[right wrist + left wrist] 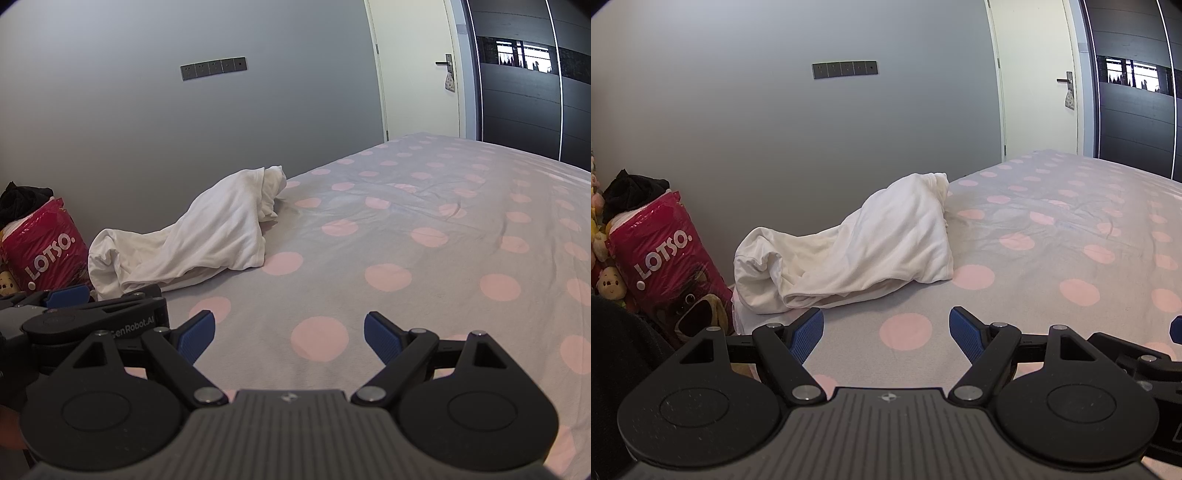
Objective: Fold clothes
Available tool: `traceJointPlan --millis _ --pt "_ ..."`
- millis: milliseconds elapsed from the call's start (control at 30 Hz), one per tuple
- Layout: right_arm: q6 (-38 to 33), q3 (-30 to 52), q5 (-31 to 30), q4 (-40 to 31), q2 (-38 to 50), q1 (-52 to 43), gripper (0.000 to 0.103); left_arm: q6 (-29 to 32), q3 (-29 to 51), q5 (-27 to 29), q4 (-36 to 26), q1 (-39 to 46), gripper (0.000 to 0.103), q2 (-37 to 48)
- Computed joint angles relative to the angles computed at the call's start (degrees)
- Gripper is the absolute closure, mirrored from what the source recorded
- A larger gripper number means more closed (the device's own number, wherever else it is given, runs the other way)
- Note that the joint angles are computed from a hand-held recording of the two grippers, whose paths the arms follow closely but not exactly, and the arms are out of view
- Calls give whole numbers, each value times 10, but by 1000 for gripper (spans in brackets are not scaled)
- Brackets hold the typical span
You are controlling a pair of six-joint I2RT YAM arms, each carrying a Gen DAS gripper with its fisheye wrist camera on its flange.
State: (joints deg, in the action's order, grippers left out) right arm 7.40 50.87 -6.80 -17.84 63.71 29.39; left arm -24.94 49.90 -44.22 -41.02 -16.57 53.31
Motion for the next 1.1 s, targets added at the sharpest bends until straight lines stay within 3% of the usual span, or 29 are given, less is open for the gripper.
traceJointPlan --millis 167,467,600,700,800,933,1100 --pt "7 3 17 0 1 9 13 23 4 38 10 24 29 1" --pt "13 -1 23 -8 2 -19 13 156 37 199 94 183 29 34" --pt "11 -5 25 -11 5 -27 13 199 85 279 97 284 37 94" --pt "4 -9 27 -13 5 -27 13 225 128 306 101 348 45 157" --pt "-3 -12 28 -15 4 -29 13 237 201 396 72 419 57 245" --pt "-7 -14 30 -17 7 -35 13 209 291 501 43 491 59 362" --pt "-10 -18 29 -13 14 -45 13 197 382 551 8 534 59 489"
